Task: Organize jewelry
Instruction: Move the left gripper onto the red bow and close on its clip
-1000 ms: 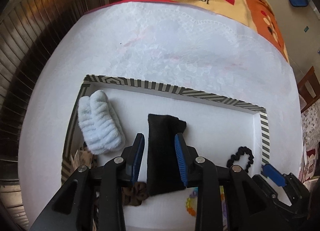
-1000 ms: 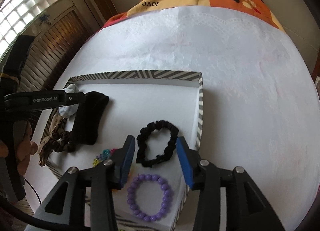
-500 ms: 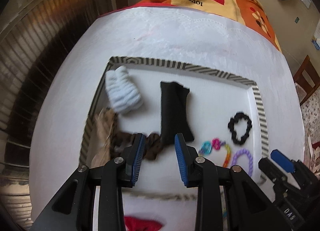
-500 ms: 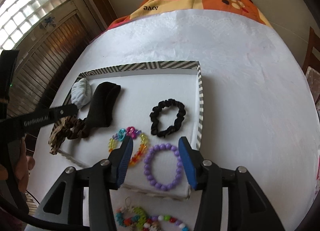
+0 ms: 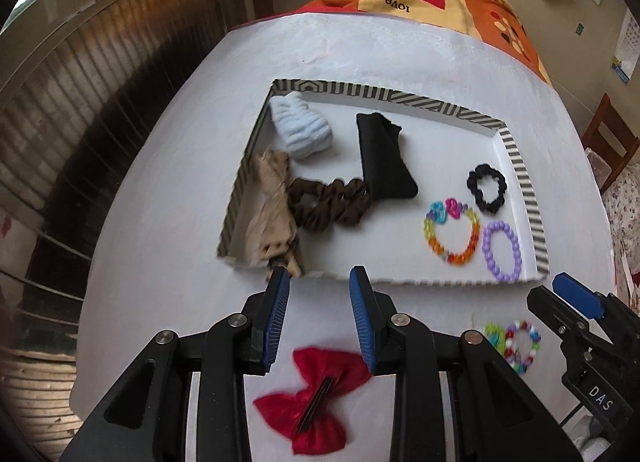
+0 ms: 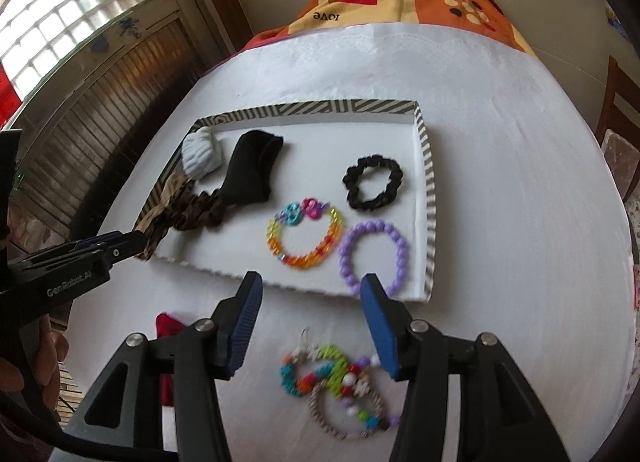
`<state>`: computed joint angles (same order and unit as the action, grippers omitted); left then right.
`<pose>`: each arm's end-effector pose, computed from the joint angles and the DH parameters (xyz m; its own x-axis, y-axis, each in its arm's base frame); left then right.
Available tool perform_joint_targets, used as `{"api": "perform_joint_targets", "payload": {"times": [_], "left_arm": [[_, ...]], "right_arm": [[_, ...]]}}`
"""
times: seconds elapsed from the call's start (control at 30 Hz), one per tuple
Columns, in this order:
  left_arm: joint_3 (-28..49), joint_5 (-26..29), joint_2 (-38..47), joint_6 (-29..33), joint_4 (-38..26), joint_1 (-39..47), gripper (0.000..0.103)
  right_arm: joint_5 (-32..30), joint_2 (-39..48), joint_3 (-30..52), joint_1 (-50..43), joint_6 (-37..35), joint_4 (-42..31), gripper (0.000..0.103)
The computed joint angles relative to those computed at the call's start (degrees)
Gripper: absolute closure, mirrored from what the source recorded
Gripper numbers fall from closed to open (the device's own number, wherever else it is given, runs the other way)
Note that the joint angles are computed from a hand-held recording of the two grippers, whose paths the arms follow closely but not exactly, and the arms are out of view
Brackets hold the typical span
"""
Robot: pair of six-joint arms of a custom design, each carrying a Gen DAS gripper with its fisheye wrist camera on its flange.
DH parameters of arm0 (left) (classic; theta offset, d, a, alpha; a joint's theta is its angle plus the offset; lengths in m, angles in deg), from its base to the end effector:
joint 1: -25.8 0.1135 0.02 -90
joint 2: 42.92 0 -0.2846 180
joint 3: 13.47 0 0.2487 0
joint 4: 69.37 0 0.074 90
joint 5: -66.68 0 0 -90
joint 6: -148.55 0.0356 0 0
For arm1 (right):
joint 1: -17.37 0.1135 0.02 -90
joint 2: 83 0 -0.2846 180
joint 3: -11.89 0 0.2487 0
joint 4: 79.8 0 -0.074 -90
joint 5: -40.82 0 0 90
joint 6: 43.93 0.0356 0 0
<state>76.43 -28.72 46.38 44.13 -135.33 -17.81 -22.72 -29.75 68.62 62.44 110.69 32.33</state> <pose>0.2274 -0.2120 0.3012 -0.8013 0.4209 -0.4251 0.4736 0.8805 -0.0210 0.1127 0.0905 0.2612 -0.7227 0.4208 -0.5483 0.3620 0.9062 0.2183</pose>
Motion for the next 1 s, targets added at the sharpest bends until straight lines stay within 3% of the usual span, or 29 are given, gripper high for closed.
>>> {"api": "perform_joint_targets", "payload": {"times": [0.23,0.5,1.0], "left_arm": [[-5.68,-0.41,-7.06,0.47,-0.73,-0.82,0.080],[-10.20,-1.40,-13.82,0.00,-2.27,-2.21,0.080],[-14.89,-2.02,-20.47,-1.38,-4.90,-4.25,0.080]], "right_arm": [[6.33,3.65,3.36,15.35,16.30,-8.13,0.048],[9.28,7.92,6.08,27.18,30.58,-15.07,0.047],[10.07,15.13,10.00,37.31,43.42,-20.26,0.045]]}}
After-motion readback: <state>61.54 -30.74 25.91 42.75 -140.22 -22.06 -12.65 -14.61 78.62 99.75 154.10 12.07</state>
